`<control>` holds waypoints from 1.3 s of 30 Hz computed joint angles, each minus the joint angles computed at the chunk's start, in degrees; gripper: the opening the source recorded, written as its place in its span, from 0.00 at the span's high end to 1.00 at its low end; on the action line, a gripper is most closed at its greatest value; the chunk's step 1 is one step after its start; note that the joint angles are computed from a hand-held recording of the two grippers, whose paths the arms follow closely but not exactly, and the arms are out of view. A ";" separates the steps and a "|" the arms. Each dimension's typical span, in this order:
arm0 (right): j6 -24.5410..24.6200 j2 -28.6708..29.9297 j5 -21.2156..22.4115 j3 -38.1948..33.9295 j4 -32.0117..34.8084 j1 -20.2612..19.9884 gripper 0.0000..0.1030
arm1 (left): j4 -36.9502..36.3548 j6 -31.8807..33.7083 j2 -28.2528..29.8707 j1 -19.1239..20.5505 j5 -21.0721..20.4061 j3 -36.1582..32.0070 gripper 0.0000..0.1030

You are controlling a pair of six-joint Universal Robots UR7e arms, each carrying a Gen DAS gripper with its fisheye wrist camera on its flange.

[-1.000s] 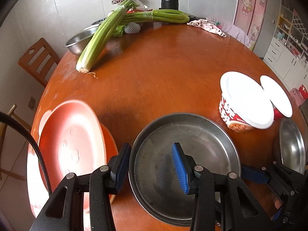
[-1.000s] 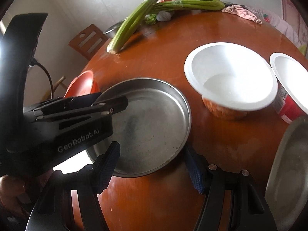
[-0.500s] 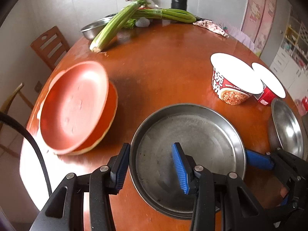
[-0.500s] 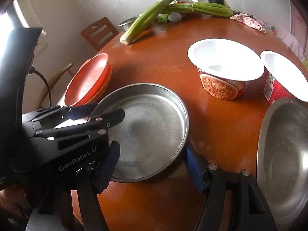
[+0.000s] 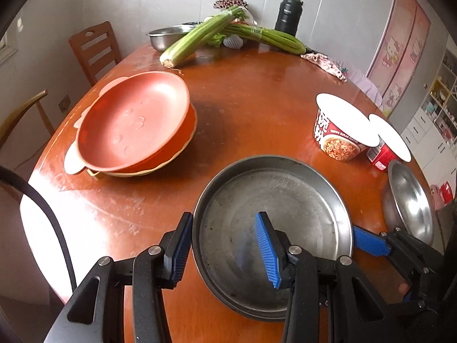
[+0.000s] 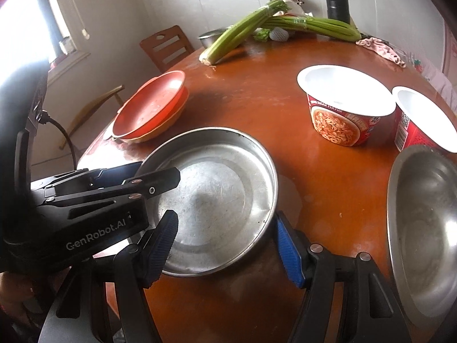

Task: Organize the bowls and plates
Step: 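Lift the steel pan with the left gripper toward the pink plate stack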

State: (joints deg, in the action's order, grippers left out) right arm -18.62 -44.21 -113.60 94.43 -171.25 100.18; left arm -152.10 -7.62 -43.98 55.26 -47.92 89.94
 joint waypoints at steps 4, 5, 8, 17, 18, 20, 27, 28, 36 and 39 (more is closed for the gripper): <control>-1.38 -0.50 0.76 1.13 -1.63 0.27 0.32 | -2.20 -1.03 -1.46 -0.51 -0.11 2.19 0.58; -1.86 -0.58 0.84 1.30 -2.04 0.42 0.32 | -2.83 -0.88 -1.78 -0.64 -0.06 2.72 0.58; -2.79 -0.82 1.23 1.69 -2.60 0.70 0.32 | -3.47 -0.97 -2.24 -1.03 0.66 3.19 0.58; -3.59 -0.85 2.10 1.24 -1.77 0.83 0.32 | -4.96 -1.07 -3.08 -1.79 1.49 3.84 0.57; -3.65 -0.76 1.91 1.14 -1.97 0.91 0.32 | -5.47 -0.43 -3.09 -1.81 1.28 3.84 0.57; -3.70 -0.71 1.97 0.90 -1.91 0.91 0.32 | -5.47 -0.66 -2.95 -1.78 1.18 3.54 0.57; -4.33 -0.12 1.61 0.25 -2.63 1.52 0.32 | -5.17 -0.27 -2.79 -1.43 1.29 2.50 0.57; -4.44 0.00 1.57 0.10 -2.63 1.60 0.32 | -5.67 0.14 -2.78 -1.44 1.40 2.50 0.56; -4.34 0.90 2.34 -2.22 -1.18 1.97 0.32 | -6.36 1.93 -2.77 -1.14 1.47 1.14 0.55; -4.70 1.12 2.71 -3.11 -0.79 2.06 0.32 | -6.26 2.62 -2.85 -0.97 0.83 0.43 0.55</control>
State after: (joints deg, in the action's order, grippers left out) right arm -23.32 -43.09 -110.89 91.33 -172.04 102.23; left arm -158.36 -5.00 -46.83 54.29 -47.08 90.37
